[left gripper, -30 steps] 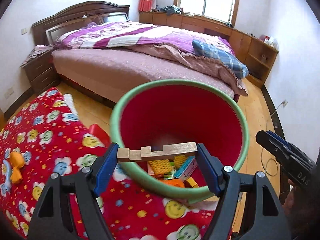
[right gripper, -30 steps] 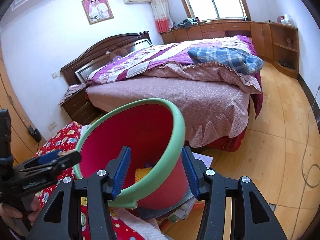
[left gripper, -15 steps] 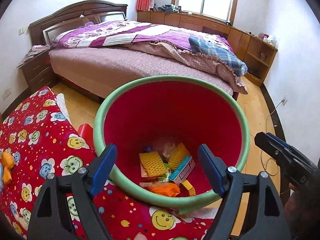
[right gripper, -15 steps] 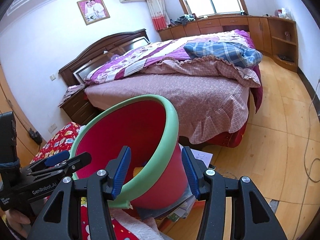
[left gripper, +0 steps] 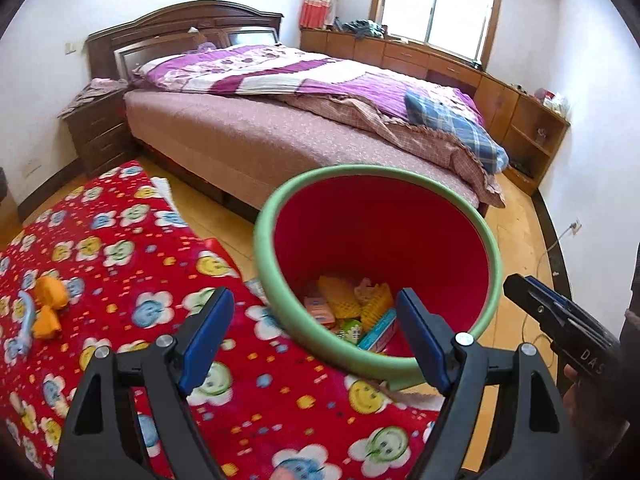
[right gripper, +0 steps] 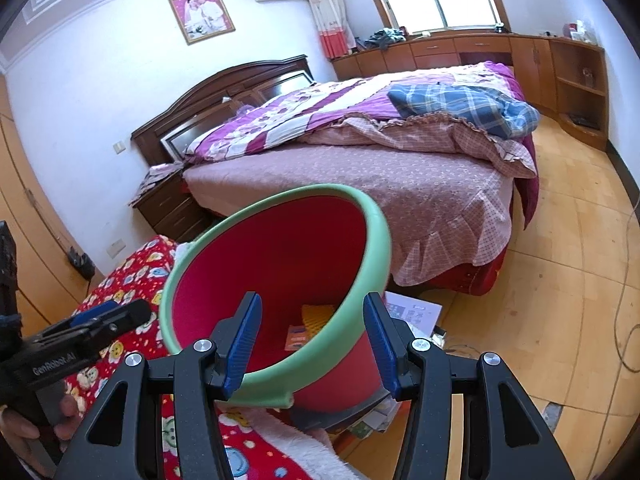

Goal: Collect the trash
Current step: 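Move both open grippers back over the bedspread toward the remaining items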

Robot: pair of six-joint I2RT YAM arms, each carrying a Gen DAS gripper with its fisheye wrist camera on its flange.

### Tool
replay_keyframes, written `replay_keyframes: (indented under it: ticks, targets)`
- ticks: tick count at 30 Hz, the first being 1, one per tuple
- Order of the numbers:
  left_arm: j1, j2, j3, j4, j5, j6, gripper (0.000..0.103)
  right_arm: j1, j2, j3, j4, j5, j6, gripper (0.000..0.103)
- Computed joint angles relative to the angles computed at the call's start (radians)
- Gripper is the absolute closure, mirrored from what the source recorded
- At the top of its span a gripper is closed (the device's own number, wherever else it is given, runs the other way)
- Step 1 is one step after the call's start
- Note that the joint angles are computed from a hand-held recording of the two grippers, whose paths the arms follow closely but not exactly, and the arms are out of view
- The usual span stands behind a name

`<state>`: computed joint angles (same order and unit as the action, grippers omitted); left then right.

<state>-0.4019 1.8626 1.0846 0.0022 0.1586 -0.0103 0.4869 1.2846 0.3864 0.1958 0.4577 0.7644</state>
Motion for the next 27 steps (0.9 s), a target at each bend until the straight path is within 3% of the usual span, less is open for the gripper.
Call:
replay_keyframes:
  ticks: [14, 17, 27]
  targets:
    - [0.191, -0.120, -0.107, -0.005, 0.027, 0.028, 0.021, 0.104, 0.069, 0.092, -0.043, 0.028, 0.034, 0.047]
    - [0.239, -0.124, -0.108, -0.012, 0.036, 0.038, 0.021, 0.126, 0.092, 0.113, -0.053, 0.035, 0.049, 0.042]
    - [0.407, -0.114, -0.102, -0.013, 0.059, 0.065, 0.021, 0.170, 0.198, 0.210, -0.070, 0.012, 0.053, 0.042]
